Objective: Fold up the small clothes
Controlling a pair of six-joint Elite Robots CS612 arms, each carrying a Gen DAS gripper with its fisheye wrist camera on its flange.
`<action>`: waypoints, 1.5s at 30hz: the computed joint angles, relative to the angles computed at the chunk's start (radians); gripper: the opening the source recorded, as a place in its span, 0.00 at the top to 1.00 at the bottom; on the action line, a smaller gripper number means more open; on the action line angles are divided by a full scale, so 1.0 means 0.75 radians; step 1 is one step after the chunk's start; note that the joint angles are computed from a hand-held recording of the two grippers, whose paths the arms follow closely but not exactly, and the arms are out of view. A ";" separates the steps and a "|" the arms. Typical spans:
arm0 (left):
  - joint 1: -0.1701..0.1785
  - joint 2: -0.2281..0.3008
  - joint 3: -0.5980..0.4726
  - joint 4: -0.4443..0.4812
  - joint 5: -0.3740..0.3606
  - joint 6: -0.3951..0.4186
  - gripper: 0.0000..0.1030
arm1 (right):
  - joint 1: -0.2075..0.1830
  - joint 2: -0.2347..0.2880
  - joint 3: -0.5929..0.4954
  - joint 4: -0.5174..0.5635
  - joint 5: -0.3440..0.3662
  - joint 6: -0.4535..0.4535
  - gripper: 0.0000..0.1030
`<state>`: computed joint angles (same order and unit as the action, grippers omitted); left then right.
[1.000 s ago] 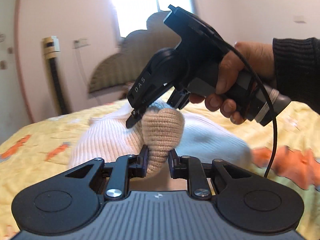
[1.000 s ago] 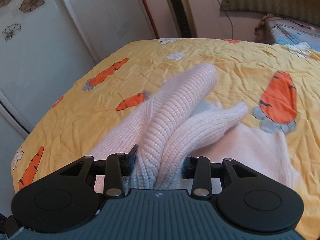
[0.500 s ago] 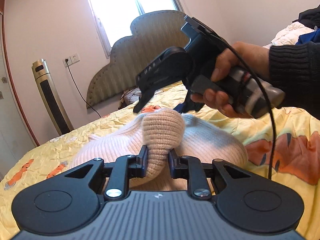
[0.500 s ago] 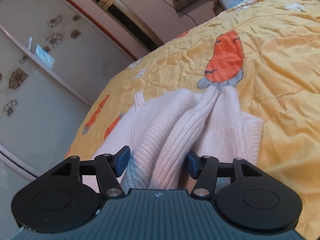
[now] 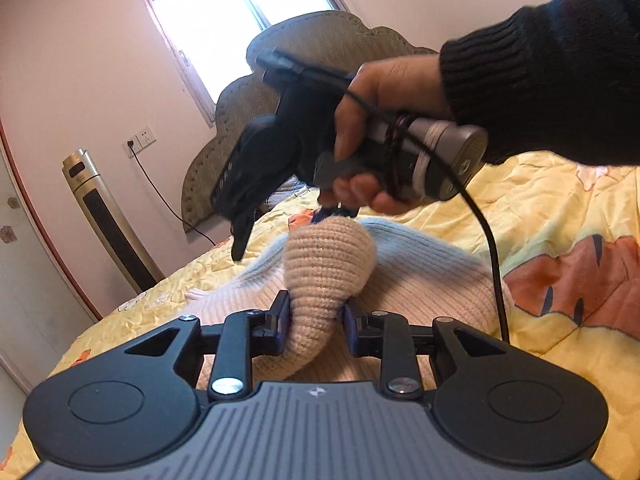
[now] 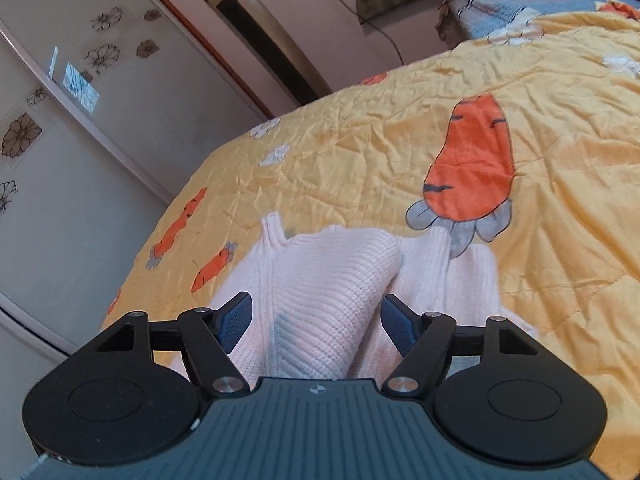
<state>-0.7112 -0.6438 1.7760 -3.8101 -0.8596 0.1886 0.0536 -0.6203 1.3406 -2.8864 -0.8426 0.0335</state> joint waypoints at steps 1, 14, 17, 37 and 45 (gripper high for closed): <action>0.000 -0.004 0.002 0.002 -0.006 -0.007 0.71 | 0.009 0.001 -0.019 0.071 -0.016 -0.034 0.31; 0.022 -0.004 -0.057 -0.020 -0.052 -0.033 0.71 | 0.020 0.009 -0.005 -0.016 -0.084 -0.080 0.84; 0.002 0.011 -0.056 -0.066 -0.077 0.183 0.71 | -0.009 -0.038 0.081 -0.167 -0.011 -0.100 0.84; -0.022 0.032 0.116 -0.409 -0.118 0.245 0.19 | -0.094 -0.013 0.235 -0.496 -0.003 0.347 0.62; 0.031 -0.069 0.232 0.016 0.126 -0.201 0.19 | -0.025 -0.153 0.481 -0.817 -0.199 0.098 0.51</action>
